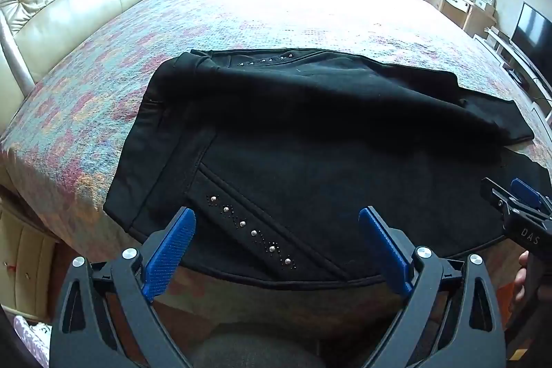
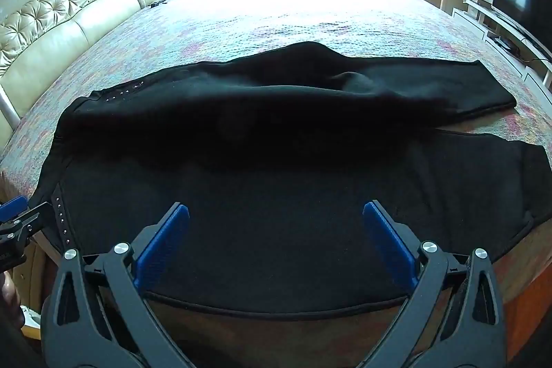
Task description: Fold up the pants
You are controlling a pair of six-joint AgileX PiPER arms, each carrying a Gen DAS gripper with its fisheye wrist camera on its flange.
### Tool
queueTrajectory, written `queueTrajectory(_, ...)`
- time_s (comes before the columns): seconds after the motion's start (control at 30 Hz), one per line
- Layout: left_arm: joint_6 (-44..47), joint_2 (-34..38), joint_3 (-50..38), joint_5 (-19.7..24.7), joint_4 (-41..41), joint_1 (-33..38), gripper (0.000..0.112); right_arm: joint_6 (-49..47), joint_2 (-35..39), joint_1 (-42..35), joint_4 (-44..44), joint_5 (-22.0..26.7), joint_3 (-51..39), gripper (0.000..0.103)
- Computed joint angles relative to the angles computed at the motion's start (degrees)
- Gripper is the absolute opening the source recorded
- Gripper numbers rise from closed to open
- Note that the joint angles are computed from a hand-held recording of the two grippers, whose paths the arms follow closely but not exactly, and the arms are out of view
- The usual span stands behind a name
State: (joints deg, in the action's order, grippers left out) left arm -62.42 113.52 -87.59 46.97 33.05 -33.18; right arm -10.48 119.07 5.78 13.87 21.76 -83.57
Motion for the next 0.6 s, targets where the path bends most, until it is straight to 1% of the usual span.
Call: queueTrajectory(0.6,0.53,0.31,-0.07,-0.21,-1.97,0.70,0.094,0.29,0.55,0.60,-0.81,-0.26,-0.13,0.101)
